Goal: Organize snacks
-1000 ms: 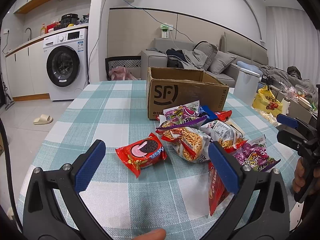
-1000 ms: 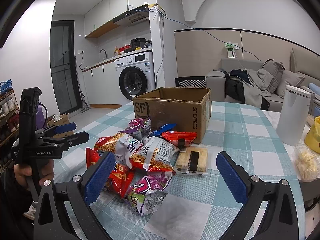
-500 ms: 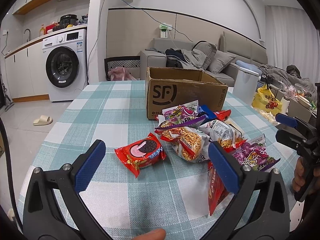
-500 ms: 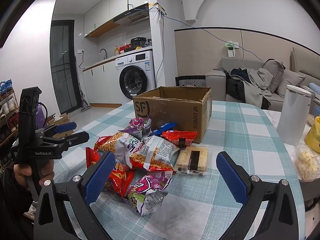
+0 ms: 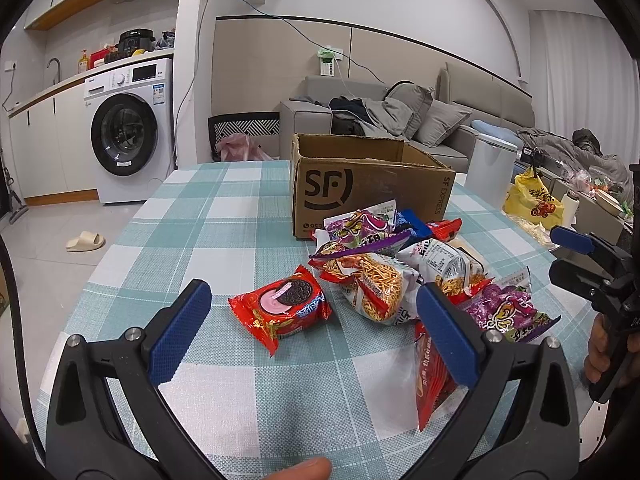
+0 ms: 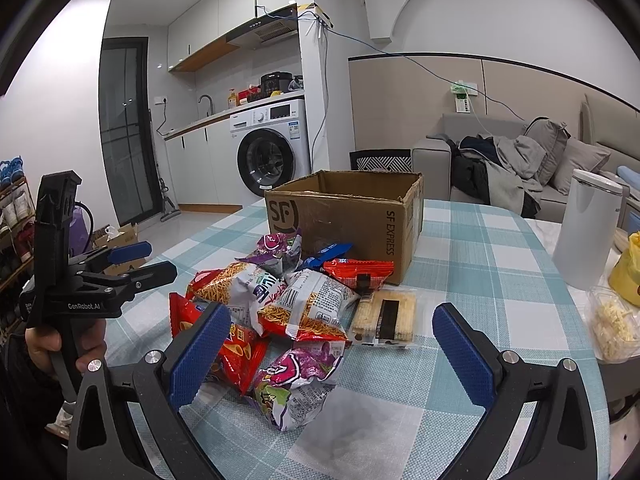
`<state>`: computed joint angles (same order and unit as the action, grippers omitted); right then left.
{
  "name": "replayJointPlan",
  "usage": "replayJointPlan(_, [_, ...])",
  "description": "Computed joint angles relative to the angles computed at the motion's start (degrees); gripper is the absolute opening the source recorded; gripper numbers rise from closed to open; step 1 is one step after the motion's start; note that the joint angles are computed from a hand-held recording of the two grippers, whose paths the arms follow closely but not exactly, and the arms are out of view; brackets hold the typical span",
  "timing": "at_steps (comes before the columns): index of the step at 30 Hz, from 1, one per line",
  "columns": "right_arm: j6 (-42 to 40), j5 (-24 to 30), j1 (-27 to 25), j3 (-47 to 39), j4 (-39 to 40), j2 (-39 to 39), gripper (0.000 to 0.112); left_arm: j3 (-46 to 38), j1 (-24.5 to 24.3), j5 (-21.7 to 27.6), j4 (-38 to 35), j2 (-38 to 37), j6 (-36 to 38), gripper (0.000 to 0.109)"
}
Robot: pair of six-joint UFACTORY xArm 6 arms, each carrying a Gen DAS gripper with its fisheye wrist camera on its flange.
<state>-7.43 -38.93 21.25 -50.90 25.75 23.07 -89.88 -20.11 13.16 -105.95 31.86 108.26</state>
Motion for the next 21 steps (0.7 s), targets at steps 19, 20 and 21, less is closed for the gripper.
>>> replayJointPlan(19, [-2.89,1.37,0.8,-0.11,4.01,-0.61,0.103,0.12,-0.31,-0.46,-1.85,-0.21,3.13,0.102])
replayJointPlan(20, [-3.14,1.69,0.84,-0.37,4.21,-0.57,0.103,0.28,-0.35,-0.42,-1.95,-0.35,3.19,0.102])
replayJointPlan(21, [-3.51,1.93,0.93,-0.51,4.57,-0.6,0.103,0.23,-0.3,-0.52,-2.54,-0.36,3.5,0.102])
